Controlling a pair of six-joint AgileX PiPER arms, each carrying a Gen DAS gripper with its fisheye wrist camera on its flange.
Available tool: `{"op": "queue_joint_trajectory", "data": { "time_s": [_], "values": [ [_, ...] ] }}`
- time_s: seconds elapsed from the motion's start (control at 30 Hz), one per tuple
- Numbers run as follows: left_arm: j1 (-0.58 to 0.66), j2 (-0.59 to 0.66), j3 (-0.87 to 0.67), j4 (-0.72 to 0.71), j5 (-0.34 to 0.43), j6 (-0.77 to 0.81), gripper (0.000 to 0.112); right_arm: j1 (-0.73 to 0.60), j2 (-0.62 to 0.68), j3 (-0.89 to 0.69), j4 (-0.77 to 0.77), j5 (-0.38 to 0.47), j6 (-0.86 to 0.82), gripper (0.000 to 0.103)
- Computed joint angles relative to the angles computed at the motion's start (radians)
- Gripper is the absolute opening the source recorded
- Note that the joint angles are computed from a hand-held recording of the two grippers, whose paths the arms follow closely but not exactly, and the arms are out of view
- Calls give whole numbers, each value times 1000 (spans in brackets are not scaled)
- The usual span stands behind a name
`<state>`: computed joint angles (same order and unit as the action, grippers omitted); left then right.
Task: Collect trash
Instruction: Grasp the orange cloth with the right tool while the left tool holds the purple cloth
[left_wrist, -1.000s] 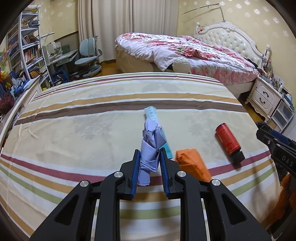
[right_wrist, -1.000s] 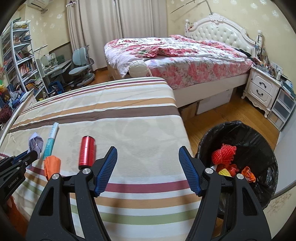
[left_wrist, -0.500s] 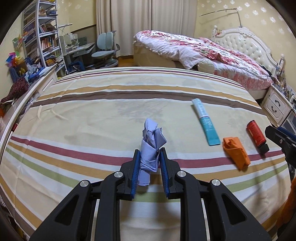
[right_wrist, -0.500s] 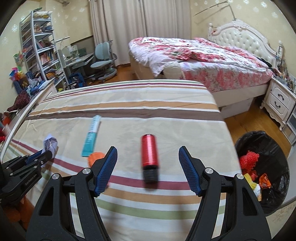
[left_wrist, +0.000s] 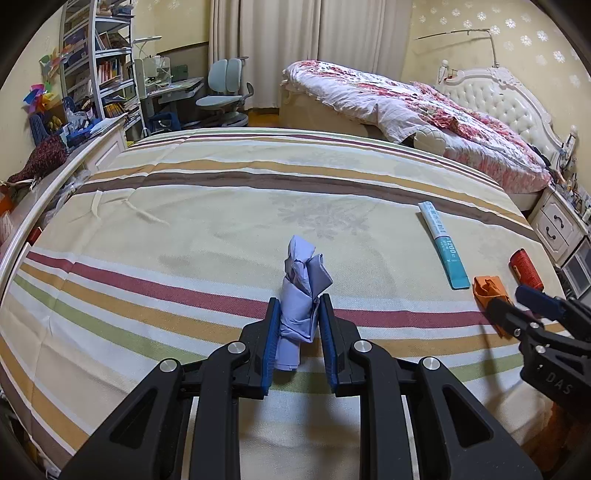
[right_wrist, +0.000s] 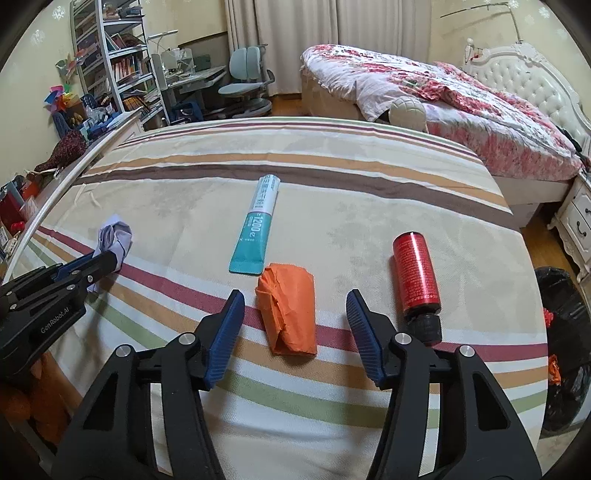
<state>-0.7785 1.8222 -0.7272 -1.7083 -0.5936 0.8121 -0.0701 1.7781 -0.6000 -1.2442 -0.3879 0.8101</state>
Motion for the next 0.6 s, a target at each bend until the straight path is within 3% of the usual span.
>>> {"op": "queue_joint_trajectory", "data": {
  "time_s": [0.1, 0.13, 0.2, 0.6],
  "values": [
    [4, -1, 6, 17, 8, -19, 22, 18, 4, 4, 40, 21, -38, 47],
    [4, -1, 6, 20, 9, -23, 22, 18, 5, 6, 46, 21, -48, 38],
    [1, -4, 11, 26, 8, -31, 22, 24, 3, 12, 71, 24, -75, 31],
    [-26, -21, -18, 34, 17, -20, 22, -101, -92, 55, -8, -48, -38, 29]
  ]
}}
